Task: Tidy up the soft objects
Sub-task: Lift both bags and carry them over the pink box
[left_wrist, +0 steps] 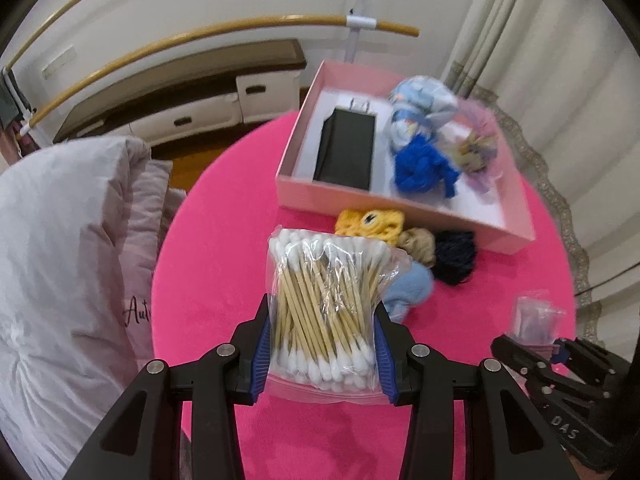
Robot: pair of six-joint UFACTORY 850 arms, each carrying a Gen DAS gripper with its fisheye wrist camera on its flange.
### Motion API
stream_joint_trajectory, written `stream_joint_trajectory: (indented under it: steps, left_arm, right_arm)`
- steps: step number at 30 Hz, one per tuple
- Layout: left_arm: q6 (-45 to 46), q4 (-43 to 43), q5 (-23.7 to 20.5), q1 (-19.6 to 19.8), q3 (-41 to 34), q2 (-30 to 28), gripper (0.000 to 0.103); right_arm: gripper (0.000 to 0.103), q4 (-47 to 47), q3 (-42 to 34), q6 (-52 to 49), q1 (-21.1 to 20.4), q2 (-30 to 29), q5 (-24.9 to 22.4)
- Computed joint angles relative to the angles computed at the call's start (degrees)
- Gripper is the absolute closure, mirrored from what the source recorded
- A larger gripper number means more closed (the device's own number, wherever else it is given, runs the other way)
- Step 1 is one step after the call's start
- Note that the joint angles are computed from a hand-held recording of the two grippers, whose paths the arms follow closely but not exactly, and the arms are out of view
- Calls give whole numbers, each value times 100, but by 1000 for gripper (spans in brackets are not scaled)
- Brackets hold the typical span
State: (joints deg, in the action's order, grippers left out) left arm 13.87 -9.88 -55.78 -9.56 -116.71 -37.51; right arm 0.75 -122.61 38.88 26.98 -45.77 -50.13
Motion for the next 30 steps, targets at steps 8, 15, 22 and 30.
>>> stream_joint_trajectory:
  steps: [8,15,22,30]
  left_arm:
    - [276,-205,-44,-39,150,782,62]
    - [579,-567,-95,52,251,1456,62]
    - [1007,-1089,-122,255,434,2146,62]
    - [1511,-1651,-194,601,669,2694,62]
  right_arm:
    - [71,-797,-26,702,138,666,35]
    - [71,-1854,-137,1424,325,1203,33]
    - [71,-2577,-521,1875,586,1357,-25]
    - [71,-3194,-585,2261,808,1546,-110]
